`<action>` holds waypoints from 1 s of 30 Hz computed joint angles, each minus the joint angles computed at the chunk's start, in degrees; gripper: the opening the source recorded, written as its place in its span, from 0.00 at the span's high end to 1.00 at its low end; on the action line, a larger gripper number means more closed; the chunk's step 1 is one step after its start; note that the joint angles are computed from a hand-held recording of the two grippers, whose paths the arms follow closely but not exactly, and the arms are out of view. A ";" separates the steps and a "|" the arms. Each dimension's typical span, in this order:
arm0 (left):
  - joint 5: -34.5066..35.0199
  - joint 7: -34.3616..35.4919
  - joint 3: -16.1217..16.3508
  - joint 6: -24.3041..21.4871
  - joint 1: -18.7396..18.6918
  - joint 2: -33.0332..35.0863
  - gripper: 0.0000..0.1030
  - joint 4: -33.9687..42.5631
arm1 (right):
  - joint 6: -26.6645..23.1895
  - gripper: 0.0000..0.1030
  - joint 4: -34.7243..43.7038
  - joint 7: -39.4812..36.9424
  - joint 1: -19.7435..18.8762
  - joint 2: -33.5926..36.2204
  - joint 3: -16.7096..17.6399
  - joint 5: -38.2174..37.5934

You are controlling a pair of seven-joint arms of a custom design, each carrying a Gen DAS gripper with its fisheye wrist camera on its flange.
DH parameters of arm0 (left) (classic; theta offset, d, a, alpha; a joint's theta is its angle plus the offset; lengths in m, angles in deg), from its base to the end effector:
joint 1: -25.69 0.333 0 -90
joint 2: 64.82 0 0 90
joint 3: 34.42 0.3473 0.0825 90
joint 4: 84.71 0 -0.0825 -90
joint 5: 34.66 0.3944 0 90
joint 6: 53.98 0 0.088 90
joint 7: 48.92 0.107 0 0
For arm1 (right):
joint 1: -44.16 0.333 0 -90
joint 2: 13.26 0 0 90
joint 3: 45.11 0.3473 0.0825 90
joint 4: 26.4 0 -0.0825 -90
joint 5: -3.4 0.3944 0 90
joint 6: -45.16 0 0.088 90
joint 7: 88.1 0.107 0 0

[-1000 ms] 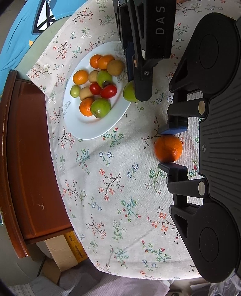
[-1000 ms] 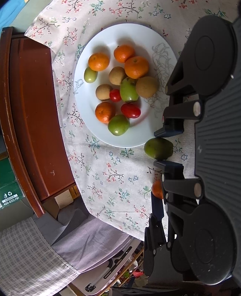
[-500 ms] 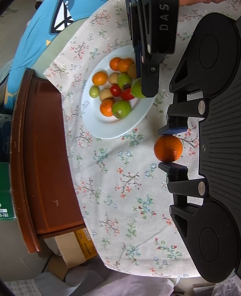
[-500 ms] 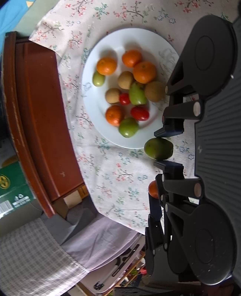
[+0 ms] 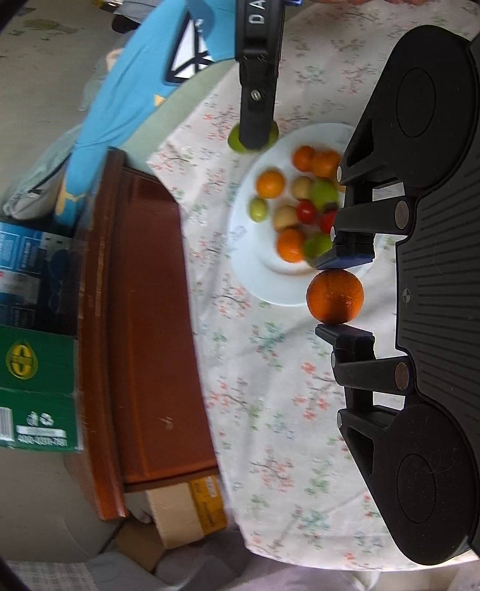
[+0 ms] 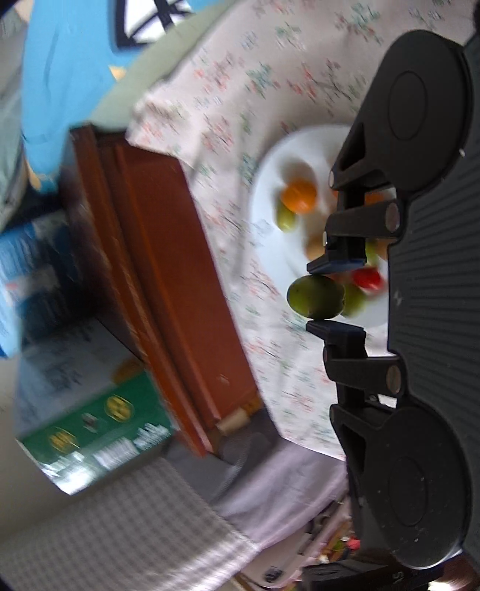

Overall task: Organize fruits
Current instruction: 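Carry the tangerine and lime over the plate and open both grippers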

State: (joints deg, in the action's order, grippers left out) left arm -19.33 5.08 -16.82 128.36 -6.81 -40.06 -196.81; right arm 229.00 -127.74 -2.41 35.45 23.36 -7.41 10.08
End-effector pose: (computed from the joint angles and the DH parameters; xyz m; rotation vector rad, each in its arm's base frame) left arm 0.6486 -0.2227 0.3768 -1.8058 1.7788 -0.9066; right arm 0.6879 0.2587 0.3842 -1.6804 1.4098 -0.2267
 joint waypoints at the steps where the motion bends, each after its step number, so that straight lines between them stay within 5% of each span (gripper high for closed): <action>1: -0.02 -0.19 0.48 0.39 -0.33 0.61 0.72 0.79 | 0.65 0.74 0.14 0.62 0.28 -0.20 -0.72 0.43; 6: -3.38 1.93 -5.06 1.26 4.80 3.21 0.72 4.73 | 1.66 0.74 0.95 5.94 3.58 -1.07 -6.25 1.59; 12: -7.24 3.46 -7.77 1.61 7.09 6.73 0.72 9.32 | -1.88 0.74 3.48 9.07 6.35 0.27 -9.49 3.14; 30: -14.77 8.41 -22.26 2.29 18.01 15.35 0.72 19.35 | -4.74 0.73 6.30 10.69 9.45 2.95 -12.90 10.04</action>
State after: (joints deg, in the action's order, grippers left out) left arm -34.10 13.49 -39.09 130.65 11.20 -24.70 -177.46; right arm 224.25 -121.44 8.28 44.90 26.32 -20.31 20.12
